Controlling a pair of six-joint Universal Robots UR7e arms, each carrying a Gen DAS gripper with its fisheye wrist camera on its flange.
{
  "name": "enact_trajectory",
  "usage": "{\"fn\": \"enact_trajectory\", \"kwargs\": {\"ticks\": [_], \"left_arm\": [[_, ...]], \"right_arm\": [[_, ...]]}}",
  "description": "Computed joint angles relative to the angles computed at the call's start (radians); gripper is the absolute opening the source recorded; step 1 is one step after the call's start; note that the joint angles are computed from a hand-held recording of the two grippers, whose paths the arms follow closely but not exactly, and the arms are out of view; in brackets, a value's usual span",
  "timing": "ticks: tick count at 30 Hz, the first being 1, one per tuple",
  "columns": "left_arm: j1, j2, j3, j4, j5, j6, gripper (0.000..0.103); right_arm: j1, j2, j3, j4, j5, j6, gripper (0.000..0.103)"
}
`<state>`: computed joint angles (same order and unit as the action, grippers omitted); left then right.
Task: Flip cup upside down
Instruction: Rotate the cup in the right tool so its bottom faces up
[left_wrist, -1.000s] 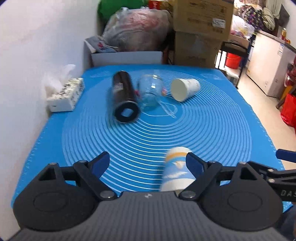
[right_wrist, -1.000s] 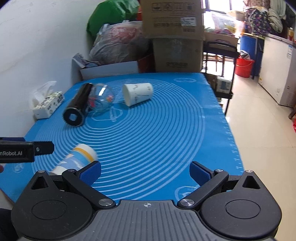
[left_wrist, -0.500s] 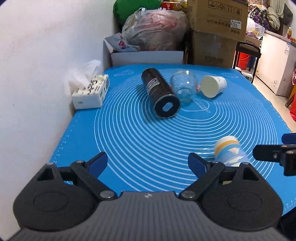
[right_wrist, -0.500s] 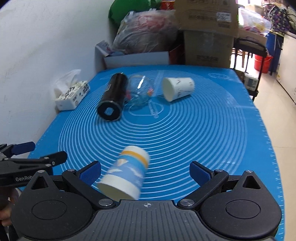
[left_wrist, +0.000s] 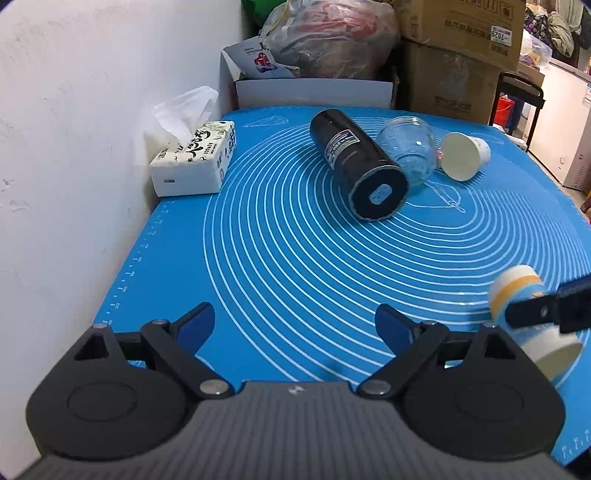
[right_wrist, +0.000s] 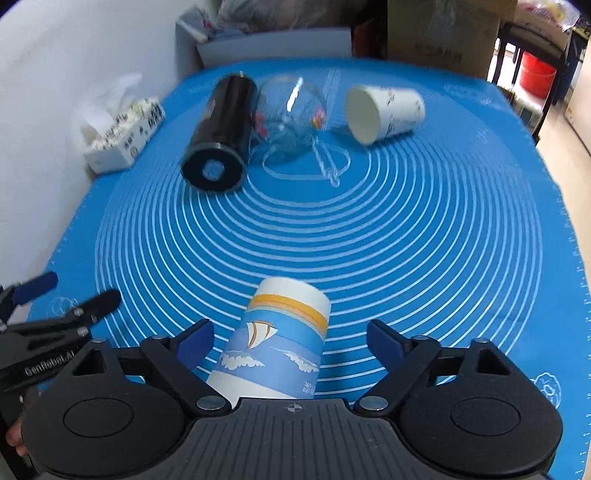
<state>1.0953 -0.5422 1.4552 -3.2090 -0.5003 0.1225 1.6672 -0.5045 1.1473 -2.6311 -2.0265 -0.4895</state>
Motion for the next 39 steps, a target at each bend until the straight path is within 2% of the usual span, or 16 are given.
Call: {"fn": "enact_trajectory", "kwargs": {"ticks": [1, 5, 7, 11, 13, 17, 20, 22, 25, 29, 31, 34, 39], "left_arm": [[0.003, 0.004, -0.008, 0.002, -0.002, 0.003, 0.093], [0.014, 0.018, -0.039, 0.013, -0.009, 0.012, 0.093], [0.017, 0.023, -0.050, 0.019, -0.012, 0.012, 0.093], [0.020, 0.030, -0.061, 0.025, -0.016, 0.011, 0.093], [0.019, 0.031, -0.061, 0.028, -0.016, 0.009, 0.093], [0.016, 0.030, -0.059, 0.035, -0.011, 0.000, 0.093], [0.012, 0.029, -0.055, 0.027, -0.010, 0.001, 0.093], [0.007, 0.030, -0.050, 0.013, -0.009, 0.006, 0.093], [-0.001, 0.034, -0.044, -0.011, -0.004, 0.012, 0.093], [-0.009, 0.036, -0.033, -0.018, -0.005, 0.002, 0.093], [-0.013, 0.037, -0.029, -0.019, -0.007, -0.001, 0.093], [-0.018, 0.041, -0.026, -0.026, -0.005, 0.005, 0.093], [-0.025, 0.041, -0.020, -0.021, -0.010, -0.007, 0.093]], "right_arm": [[-0.001, 0.011, -0.020, 0.031, -0.006, 0.009, 0.082], [-0.008, 0.035, -0.073, 0.123, 0.007, 0.045, 0.079], [-0.010, 0.043, -0.098, 0.166, 0.015, 0.064, 0.071], [-0.018, 0.053, -0.146, 0.257, 0.047, 0.114, 0.062], [-0.018, 0.056, -0.147, 0.244, 0.042, 0.110, 0.058], [-0.023, 0.039, -0.116, 0.204, 0.063, 0.090, 0.057], [-0.023, 0.004, -0.020, 0.039, 0.094, 0.012, 0.057], [-0.022, -0.015, 0.070, -0.170, 0.109, -0.074, 0.057], [-0.021, -0.008, 0.161, -0.484, 0.110, -0.246, 0.057], [-0.061, 0.041, 0.254, -0.895, 0.211, -0.440, 0.057], [-0.085, 0.061, 0.277, -0.994, 0.253, -0.487, 0.057], [-0.114, 0.062, 0.317, -1.062, 0.310, -0.491, 0.057], [-0.116, 0.036, 0.363, -1.080, 0.316, -0.484, 0.057]]}}
